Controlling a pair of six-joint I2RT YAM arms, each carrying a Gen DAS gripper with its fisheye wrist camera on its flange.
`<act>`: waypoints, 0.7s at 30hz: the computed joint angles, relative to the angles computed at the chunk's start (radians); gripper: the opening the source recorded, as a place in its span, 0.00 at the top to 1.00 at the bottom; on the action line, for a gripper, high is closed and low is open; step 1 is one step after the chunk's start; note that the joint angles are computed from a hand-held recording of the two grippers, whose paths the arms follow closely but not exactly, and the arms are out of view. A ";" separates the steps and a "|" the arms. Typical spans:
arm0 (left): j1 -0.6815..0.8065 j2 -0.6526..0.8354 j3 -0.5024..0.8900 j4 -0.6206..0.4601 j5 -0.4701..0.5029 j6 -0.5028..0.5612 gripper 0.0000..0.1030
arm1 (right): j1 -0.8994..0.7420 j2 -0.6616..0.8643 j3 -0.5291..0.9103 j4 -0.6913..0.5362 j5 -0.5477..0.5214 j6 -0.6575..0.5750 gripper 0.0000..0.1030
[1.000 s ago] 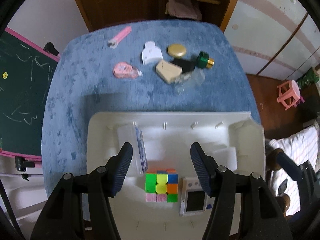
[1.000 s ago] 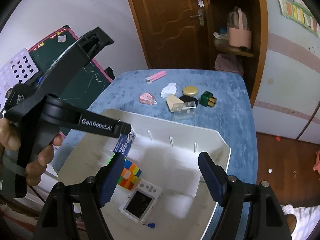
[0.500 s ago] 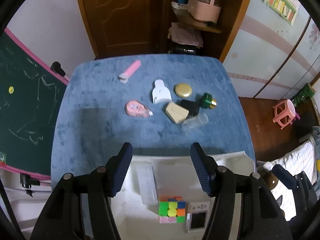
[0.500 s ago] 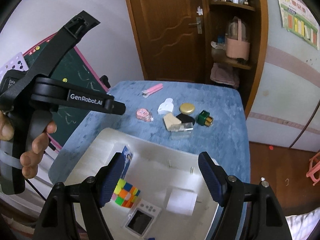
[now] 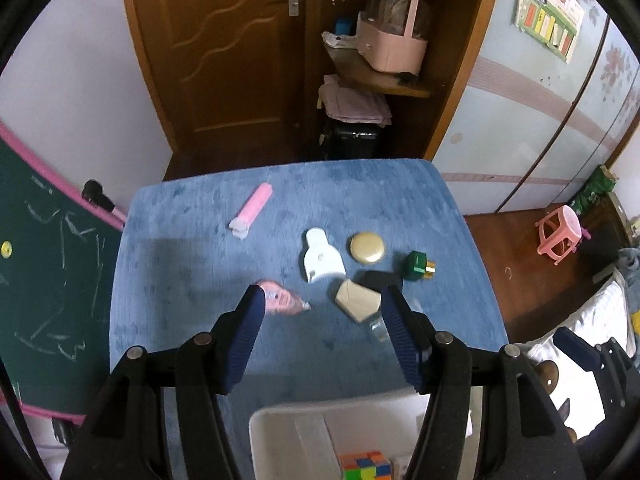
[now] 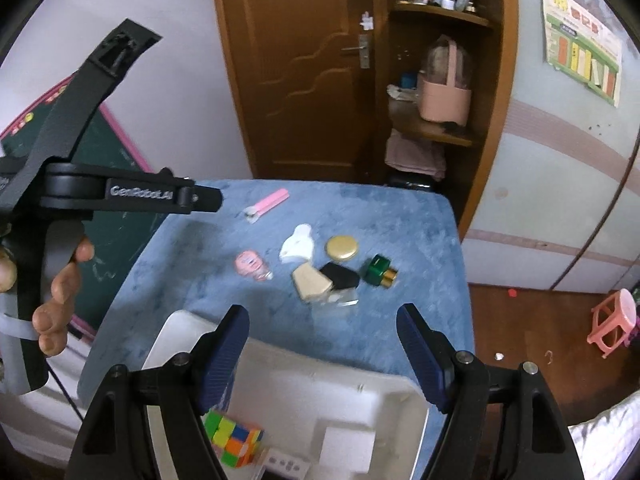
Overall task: Organize rigid objects
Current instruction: 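Withdraw both open tools from the tray back over the table items, then grasp the green-and-gold bottle with the right tool while the left grasps the white plastic holder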
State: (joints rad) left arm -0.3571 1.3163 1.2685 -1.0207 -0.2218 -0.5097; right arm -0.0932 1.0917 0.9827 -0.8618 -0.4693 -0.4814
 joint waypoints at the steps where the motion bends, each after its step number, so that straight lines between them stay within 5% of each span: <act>1: 0.012 0.018 0.013 0.005 0.010 0.017 0.38 | 0.007 0.019 0.010 0.007 0.008 0.009 0.25; 14: 0.160 0.351 0.111 0.121 0.193 0.105 0.37 | -0.007 0.634 0.507 -0.110 -0.002 0.147 0.25; 21: 0.189 0.575 0.185 0.154 0.203 0.100 0.37 | 0.011 0.896 0.721 -0.180 0.046 0.247 0.25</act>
State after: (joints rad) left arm -0.1679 1.8917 1.4533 -0.8668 -0.0190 -0.4095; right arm -0.0820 1.9877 1.7037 -1.0416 -0.4235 -0.2343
